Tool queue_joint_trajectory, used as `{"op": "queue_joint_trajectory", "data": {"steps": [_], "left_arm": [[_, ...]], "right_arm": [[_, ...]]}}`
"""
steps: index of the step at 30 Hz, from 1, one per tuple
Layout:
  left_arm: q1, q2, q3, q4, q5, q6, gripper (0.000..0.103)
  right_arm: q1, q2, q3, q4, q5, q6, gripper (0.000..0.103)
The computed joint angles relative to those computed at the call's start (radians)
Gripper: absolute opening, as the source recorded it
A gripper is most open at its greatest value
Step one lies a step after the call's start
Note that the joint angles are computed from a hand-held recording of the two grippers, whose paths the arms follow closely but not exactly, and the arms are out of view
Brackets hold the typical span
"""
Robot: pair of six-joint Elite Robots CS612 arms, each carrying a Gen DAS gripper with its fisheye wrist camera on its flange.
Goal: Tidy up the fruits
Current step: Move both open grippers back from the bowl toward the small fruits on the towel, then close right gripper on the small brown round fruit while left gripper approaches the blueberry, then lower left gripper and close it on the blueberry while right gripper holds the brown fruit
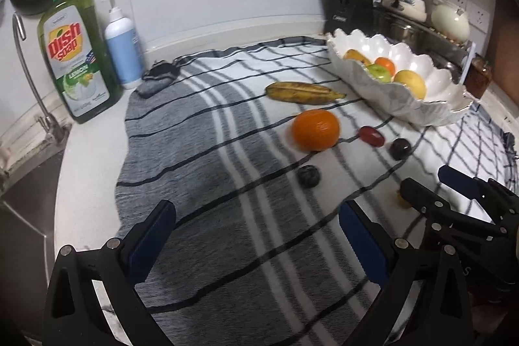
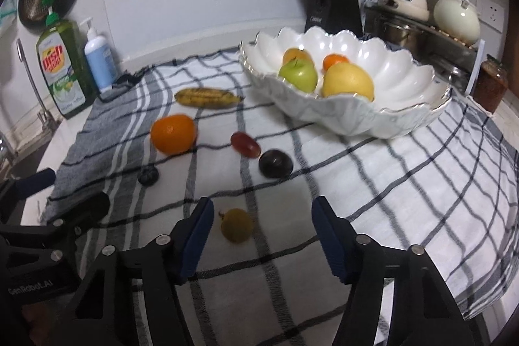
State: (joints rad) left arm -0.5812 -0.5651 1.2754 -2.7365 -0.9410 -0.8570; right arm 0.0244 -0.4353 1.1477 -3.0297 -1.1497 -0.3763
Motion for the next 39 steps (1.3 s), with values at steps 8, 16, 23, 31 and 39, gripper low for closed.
{"op": "queue_joint_trajectory", "data": {"steps": [8, 16, 23, 31, 39], "left_arm": [[0.005, 0.000, 0.004, 0.018, -0.021, -0.020, 0.102], [0.007, 0.003, -0.004, 0.021, -0.032, -0.013, 0.102], [0.009, 0.012, -0.022, 0.018, -0.036, 0.003, 0.102], [0.011, 0.037, -0.071, 0.014, -0.040, 0.053, 0.102], [0.009, 0.049, -0.091, 0.018, -0.044, 0.069, 0.102]], "right_arm": [[0.006, 0.004, -0.003, 0.026, -0.008, -0.023, 0.054], [0.008, 0.010, -0.015, 0.047, -0.012, -0.028, 0.026], [0.004, 0.004, -0.006, 0.022, 0.002, -0.020, 0.024], [-0.012, 0.000, -0.004, -0.040, 0.011, 0.042, 0.024], [-0.024, -0.001, -0.003, -0.053, 0.052, 0.075, 0.024]]}}
